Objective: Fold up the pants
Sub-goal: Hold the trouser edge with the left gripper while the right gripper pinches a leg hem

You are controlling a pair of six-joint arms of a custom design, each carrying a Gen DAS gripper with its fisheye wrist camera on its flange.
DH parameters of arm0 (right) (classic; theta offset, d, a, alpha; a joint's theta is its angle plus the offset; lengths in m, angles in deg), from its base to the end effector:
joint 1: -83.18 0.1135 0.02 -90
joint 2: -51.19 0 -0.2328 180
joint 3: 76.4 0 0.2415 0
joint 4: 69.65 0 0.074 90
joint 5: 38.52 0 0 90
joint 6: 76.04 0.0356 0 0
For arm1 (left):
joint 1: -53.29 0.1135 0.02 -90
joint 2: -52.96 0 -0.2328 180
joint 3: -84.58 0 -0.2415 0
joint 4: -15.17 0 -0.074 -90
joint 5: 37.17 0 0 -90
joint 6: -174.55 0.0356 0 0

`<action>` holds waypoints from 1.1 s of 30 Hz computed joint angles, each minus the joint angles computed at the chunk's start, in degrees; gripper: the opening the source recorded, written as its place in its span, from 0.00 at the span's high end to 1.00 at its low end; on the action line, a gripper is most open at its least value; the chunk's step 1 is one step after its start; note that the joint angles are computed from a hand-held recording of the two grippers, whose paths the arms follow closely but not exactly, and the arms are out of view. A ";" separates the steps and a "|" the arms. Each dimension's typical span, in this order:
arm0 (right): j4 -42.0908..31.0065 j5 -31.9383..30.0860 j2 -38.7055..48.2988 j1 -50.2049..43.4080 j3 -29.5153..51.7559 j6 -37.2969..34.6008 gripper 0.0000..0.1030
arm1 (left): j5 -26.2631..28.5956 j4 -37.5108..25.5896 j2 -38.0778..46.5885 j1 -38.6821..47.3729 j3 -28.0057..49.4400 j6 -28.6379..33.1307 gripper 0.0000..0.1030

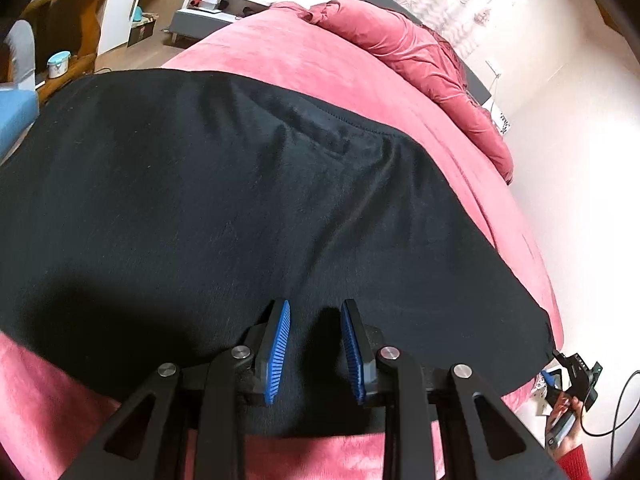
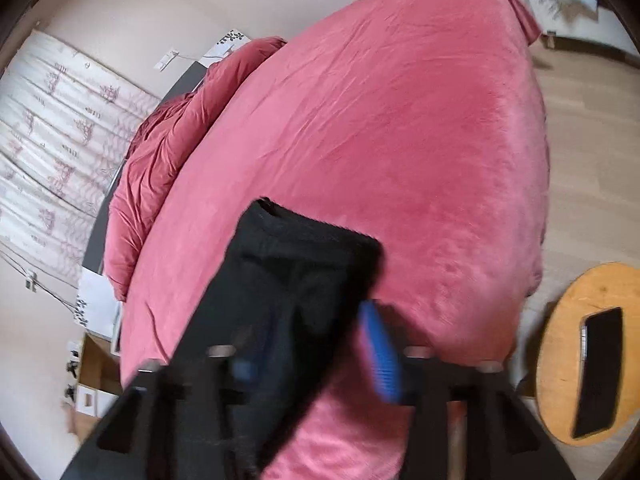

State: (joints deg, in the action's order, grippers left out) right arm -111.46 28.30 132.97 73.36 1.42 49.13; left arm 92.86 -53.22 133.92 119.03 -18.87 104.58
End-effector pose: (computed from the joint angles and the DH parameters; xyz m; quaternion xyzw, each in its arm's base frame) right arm 0.3000 -0.0377 0.2508 0.2773 0.8674 0.2625 0.3190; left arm 0.1253 0.2223 0.2281 -0.3137 0.8760 -0.1523 0.3333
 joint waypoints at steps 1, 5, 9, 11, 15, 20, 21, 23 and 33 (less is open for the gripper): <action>0.37 -1.64 0.03 -0.40 -0.77 -1.23 0.42 | 0.00 -0.51 -0.68 0.32 -0.24 0.94 0.74; 8.00 -6.98 -0.32 -0.81 -6.27 -0.38 0.42 | 0.54 -1.25 -2.62 0.13 -1.56 2.79 0.72; 18.19 -11.84 4.75 -0.56 -6.86 7.94 0.42 | 3.04 -3.78 1.23 0.65 2.06 -0.63 0.72; 21.84 -11.68 7.56 0.85 -6.02 10.46 0.42 | 4.04 -5.37 3.34 1.70 3.82 -2.05 0.72; 25.44 -10.53 10.48 2.05 -4.72 14.46 0.42 | 5.65 -8.16 4.35 1.88 6.48 -0.46 0.72; 24.98 -10.47 12.89 2.10 -3.69 18.03 0.79 | 2.36 -3.94 3.19 -9.69 11.58 -4.63 0.72; 26.27 -10.83 12.68 1.93 -4.44 19.18 0.79 | 1.31 -3.42 5.01 -12.00 13.43 -5.10 0.72; 26.00 -10.53 12.35 2.04 -4.63 19.54 0.79 | -4.17 -1.01 9.54 -17.27 17.94 -8.74 0.72; 22.71 -7.98 14.25 3.99 -0.91 17.60 0.82 | -8.37 1.73 28.83 -20.14 35.28 -20.14 0.75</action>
State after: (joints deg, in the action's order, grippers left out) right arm -88.75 20.31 147.22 77.35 0.51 66.74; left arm 84.50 -51.48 162.76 98.90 16.41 84.43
